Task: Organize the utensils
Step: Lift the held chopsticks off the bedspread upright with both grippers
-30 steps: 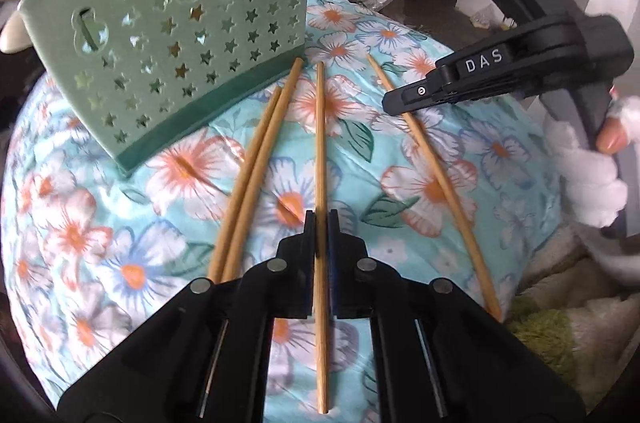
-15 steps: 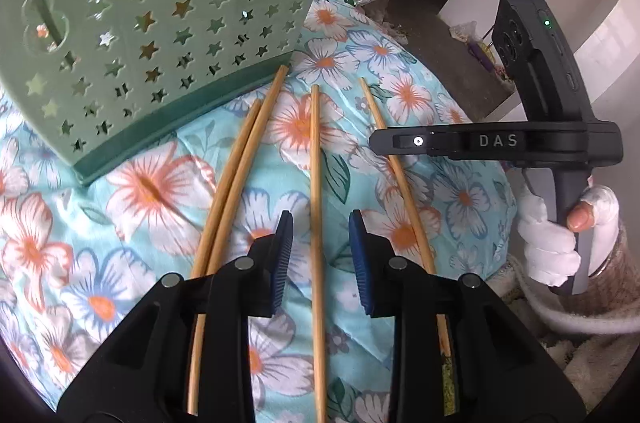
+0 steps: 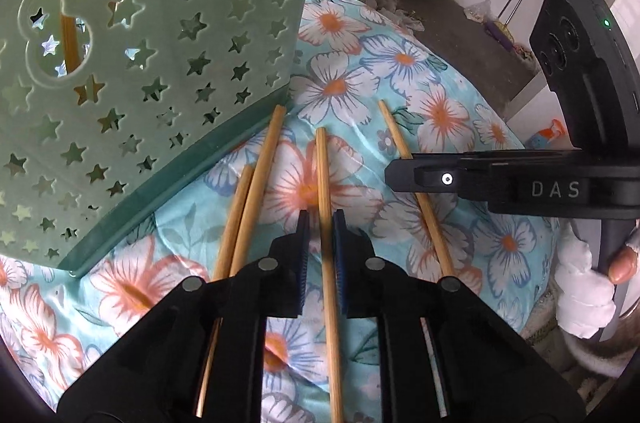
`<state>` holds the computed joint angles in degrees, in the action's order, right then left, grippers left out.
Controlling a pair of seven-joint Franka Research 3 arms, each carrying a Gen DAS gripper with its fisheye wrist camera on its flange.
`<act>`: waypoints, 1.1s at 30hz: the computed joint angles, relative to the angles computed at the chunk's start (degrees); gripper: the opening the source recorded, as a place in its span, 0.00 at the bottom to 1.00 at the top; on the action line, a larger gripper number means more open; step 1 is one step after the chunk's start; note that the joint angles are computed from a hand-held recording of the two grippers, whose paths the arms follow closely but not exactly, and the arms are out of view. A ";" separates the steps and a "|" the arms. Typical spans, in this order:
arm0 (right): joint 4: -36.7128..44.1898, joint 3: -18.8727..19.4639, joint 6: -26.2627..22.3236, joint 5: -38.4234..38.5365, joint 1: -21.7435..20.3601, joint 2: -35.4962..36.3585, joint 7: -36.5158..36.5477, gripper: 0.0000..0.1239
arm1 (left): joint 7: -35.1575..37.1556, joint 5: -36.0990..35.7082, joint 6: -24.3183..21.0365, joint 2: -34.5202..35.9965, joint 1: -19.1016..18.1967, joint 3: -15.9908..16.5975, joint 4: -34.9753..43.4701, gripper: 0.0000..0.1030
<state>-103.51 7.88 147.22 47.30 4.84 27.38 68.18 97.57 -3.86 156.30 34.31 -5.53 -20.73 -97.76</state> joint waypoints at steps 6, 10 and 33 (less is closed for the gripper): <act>-0.22 0.34 0.22 1.50 -0.38 -0.02 -0.60 0.09 | -0.53 0.78 0.33 0.03 -0.22 0.39 0.17 0.05; -0.16 0.29 0.06 1.84 -0.41 0.00 -0.53 0.08 | -1.49 1.62 1.00 0.27 -0.90 0.95 0.30 0.05; -3.76 0.20 4.79 4.61 0.31 -5.19 -4.77 0.08 | 4.91 -4.73 7.40 -4.12 6.07 -6.24 -6.22 0.05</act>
<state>-107.27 8.08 152.02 51.90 5.15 22.19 63.42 102.48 -8.59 163.70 30.19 0.54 -26.97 -103.98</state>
